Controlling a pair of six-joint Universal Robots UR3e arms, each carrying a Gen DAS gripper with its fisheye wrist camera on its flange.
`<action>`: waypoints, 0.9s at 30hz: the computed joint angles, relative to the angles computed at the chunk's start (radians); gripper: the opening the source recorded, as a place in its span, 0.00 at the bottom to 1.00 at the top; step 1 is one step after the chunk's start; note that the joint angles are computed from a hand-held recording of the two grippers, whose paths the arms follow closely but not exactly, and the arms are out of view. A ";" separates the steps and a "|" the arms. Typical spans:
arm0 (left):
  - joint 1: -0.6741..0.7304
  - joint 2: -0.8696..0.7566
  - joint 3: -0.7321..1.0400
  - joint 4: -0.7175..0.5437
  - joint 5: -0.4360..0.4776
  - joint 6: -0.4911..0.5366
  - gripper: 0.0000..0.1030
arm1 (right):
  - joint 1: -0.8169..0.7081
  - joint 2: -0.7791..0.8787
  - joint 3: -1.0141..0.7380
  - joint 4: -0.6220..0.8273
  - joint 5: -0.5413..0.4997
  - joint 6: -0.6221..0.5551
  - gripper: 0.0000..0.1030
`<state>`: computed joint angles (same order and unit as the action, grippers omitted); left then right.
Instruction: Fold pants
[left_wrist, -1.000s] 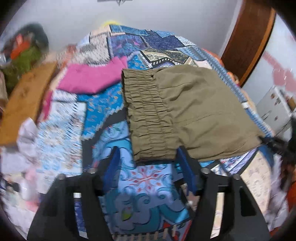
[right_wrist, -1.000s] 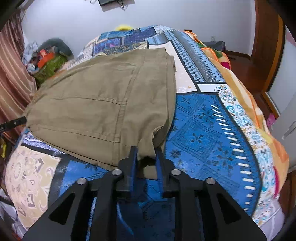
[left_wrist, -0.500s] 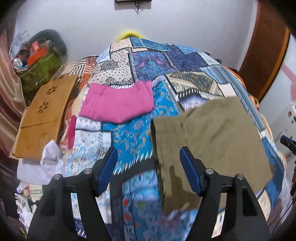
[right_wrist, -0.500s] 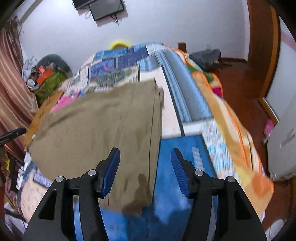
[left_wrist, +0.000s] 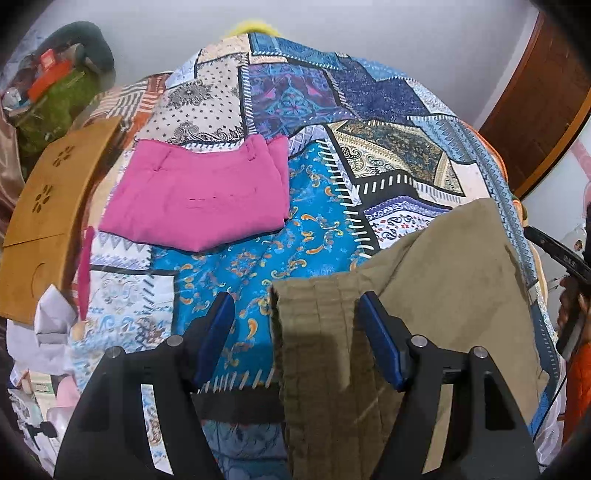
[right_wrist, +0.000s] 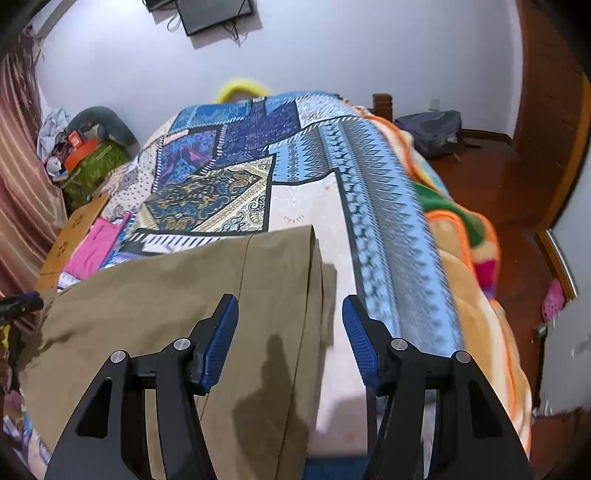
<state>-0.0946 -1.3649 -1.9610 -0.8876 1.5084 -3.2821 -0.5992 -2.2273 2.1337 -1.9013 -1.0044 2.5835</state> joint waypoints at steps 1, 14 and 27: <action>0.006 -0.012 -0.003 0.015 -0.013 0.001 0.68 | 0.049 0.071 0.001 -0.086 -0.021 0.036 0.53; 0.076 -0.064 -0.074 0.124 -0.119 0.021 0.68 | 0.243 0.529 -0.076 -0.464 -0.092 0.187 0.20; -0.018 -0.095 -0.031 0.121 0.069 -0.093 0.67 | 0.365 0.536 -0.071 -0.556 -0.335 0.183 0.05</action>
